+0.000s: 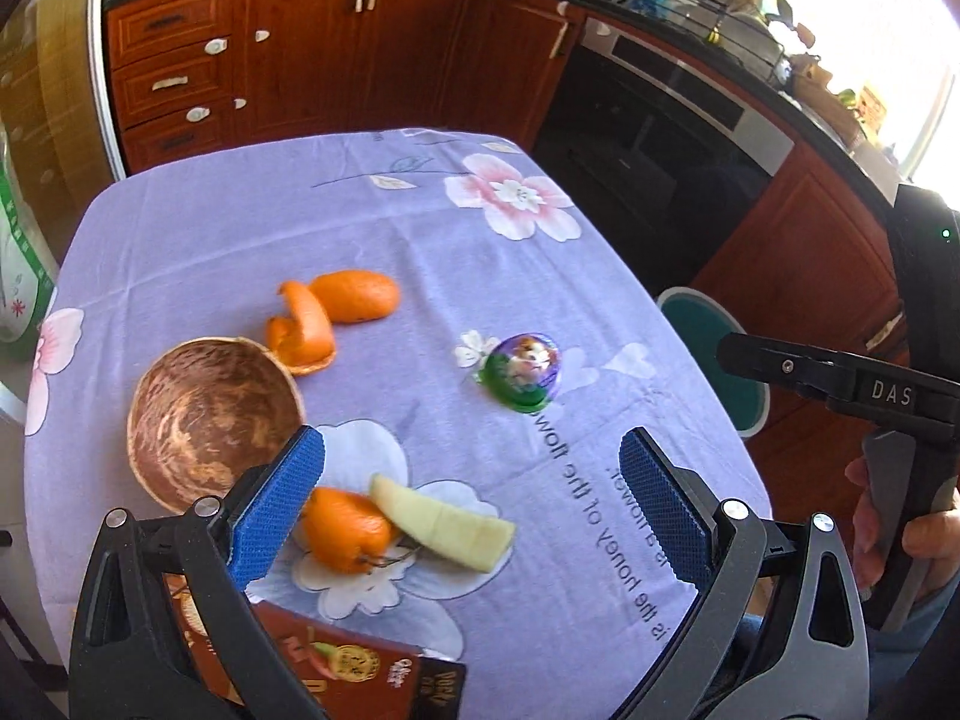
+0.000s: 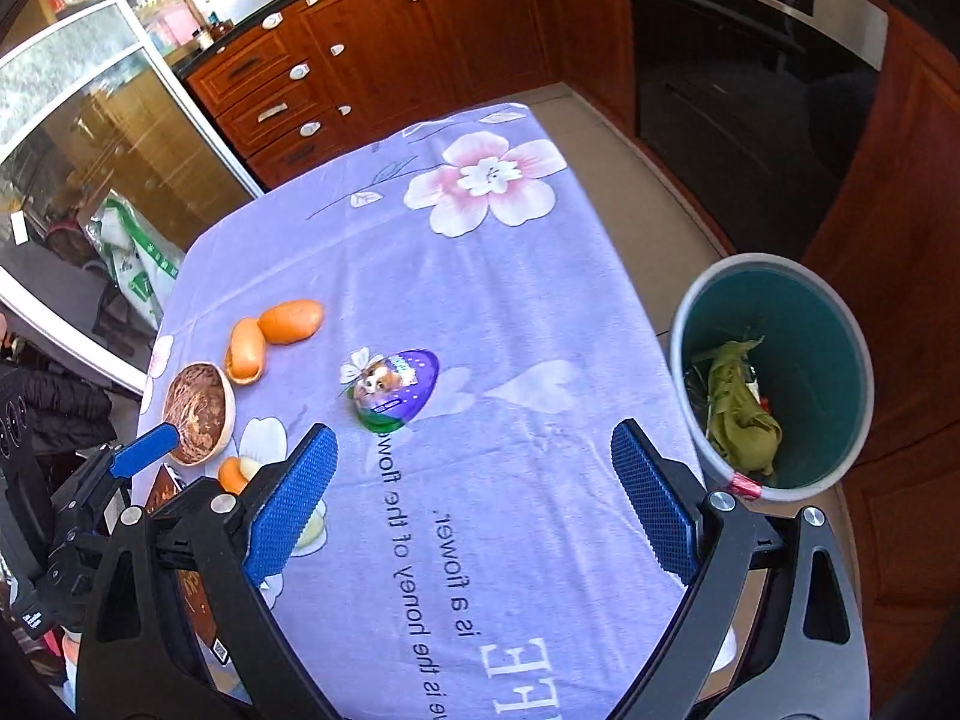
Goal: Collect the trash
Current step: 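Return both tools to the table toward the coconut shell and orange peels, then grasp the coconut shell with the left tool while the right tool grasps the orange peels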
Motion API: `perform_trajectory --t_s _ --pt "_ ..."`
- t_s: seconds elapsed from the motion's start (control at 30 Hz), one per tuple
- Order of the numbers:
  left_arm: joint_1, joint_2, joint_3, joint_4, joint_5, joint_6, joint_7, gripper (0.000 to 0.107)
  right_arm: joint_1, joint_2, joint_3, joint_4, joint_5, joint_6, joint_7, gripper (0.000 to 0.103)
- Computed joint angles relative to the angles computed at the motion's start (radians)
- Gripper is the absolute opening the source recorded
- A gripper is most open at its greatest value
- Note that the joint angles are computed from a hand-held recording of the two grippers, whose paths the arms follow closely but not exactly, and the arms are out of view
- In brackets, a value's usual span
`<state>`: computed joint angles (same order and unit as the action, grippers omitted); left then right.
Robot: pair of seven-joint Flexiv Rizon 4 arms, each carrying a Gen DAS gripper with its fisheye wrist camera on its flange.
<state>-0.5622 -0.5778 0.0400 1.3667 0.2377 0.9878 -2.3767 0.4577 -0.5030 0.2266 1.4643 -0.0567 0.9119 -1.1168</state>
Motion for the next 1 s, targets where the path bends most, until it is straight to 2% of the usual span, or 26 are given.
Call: perform_trajectory --t_s 0.23,0.57,0.77,0.87,1.0 --pt "0.044 0.098 0.016 0.182 0.008 0.058 -0.06 0.099 0.053 -0.072 0.008 -0.094 -0.025 -0.077 -0.024 0.089" --pt "0.1 0.152 0.034 0.275 0.06 0.058 -0.118 0.099 0.119 -0.207 0.006 -0.303 -0.032 -0.213 -0.073 0.089" --pt "0.136 0.14 0.025 0.275 0.055 -0.004 -0.09 0.099 0.168 -0.341 0.009 -0.519 -0.016 -0.286 -0.151 0.089" --pt "0.166 0.131 0.007 0.293 0.021 0.017 -0.061 0.099 0.198 -0.424 0.002 -0.659 -0.008 -0.345 -0.191 0.089" --pt "0.186 0.121 -0.003 0.307 -0.018 0.039 -0.022 0.099 0.242 -0.564 -0.016 -0.91 -0.002 -0.48 -0.265 0.089"
